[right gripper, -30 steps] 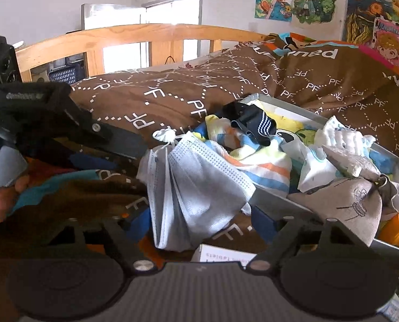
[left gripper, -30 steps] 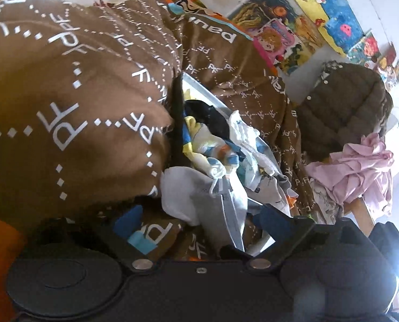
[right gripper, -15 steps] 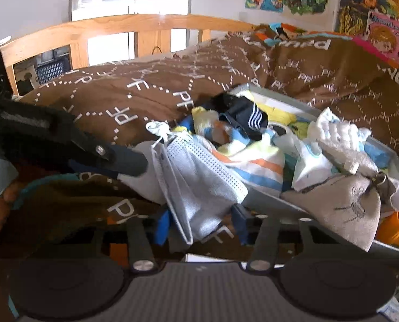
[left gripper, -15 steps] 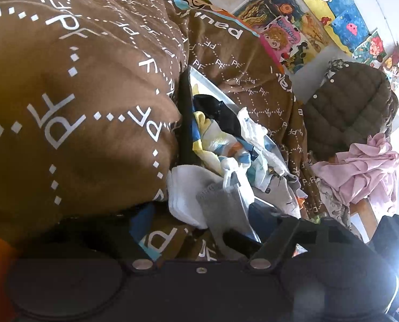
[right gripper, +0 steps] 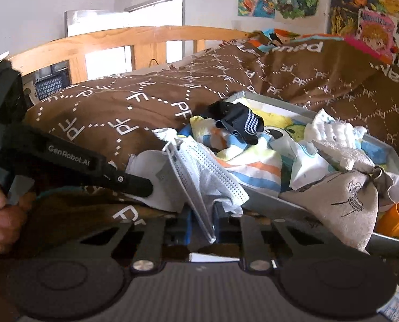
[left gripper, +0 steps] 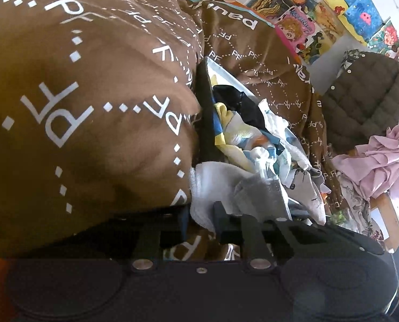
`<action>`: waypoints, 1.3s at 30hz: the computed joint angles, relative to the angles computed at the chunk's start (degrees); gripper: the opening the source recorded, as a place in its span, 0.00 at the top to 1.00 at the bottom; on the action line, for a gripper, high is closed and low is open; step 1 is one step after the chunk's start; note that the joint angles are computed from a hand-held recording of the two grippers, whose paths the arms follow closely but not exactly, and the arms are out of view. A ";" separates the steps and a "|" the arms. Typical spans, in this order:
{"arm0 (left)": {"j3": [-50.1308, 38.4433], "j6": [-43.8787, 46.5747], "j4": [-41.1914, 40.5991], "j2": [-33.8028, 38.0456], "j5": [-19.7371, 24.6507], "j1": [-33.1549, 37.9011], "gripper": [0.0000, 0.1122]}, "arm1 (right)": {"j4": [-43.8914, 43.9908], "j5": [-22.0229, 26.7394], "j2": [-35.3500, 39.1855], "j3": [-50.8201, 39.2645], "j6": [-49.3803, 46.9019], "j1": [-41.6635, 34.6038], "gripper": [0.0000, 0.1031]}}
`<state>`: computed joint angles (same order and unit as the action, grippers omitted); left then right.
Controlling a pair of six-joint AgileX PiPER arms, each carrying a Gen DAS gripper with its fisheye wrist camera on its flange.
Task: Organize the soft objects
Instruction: 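Grasp the grey face mask with the right tool while the left tool grasps the white cloth, then lift the face mask and white cloth with both tools toward the tray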
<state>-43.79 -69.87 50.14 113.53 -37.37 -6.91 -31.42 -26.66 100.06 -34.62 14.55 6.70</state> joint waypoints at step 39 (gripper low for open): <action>23.19 99.34 -103.05 -41.25 -0.78 -46.22 0.99 | -28.05 -7.88 -49.87 23.34 28.94 -23.75 0.92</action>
